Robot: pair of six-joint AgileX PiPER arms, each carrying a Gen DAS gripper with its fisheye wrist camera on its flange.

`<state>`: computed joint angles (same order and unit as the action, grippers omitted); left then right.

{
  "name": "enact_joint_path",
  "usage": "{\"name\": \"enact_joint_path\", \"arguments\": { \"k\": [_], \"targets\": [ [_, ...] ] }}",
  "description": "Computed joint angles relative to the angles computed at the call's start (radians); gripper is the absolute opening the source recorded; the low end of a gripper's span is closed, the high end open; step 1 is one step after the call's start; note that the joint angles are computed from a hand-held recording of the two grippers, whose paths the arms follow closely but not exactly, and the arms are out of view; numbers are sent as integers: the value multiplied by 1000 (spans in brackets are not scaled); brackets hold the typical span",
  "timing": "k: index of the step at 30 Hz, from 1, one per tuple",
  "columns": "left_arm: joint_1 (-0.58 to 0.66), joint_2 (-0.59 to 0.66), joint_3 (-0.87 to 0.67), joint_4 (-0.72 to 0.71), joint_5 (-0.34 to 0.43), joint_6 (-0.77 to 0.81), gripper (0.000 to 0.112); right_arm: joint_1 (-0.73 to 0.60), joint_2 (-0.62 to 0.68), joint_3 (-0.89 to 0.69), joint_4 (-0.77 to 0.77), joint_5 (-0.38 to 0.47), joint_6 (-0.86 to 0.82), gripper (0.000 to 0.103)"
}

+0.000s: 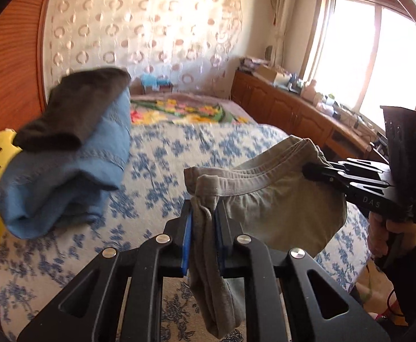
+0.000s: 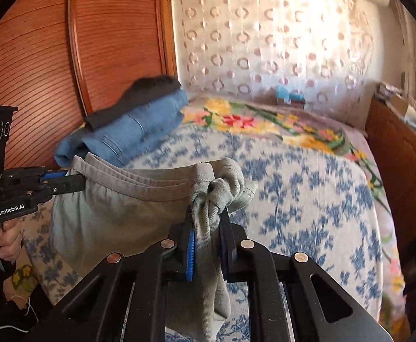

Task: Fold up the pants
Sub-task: 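Lift the pants bundle with both grippers and carry it onto the jeans stack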

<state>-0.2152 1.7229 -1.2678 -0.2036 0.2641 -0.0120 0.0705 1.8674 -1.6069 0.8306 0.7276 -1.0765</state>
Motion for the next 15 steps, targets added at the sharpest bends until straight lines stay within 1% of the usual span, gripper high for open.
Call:
{"name": "enact_joint_path", "arguments": {
  "k": [3, 6, 9, 13, 15],
  "targets": [
    [2, -33, 15, 88, -13, -82, 15, 5, -20, 2, 25, -1, -28, 14],
    [10, -50, 22, 158, -20, -150, 15, 16, -13, -26, 37, 5, -45, 14],
    [36, -62, 18, 174, -25, -160, 15, 37, 14, -88, 31, 15, -34, 14],
    [64, -70, 16, 204, -45, -193, 15, 68, 81, -234, -5, 49, 21, 14],
    [87, -73, 14, 170, -57, -165, 15, 82, 130, -333, -28, 78, 57, 14]
  ]
}}
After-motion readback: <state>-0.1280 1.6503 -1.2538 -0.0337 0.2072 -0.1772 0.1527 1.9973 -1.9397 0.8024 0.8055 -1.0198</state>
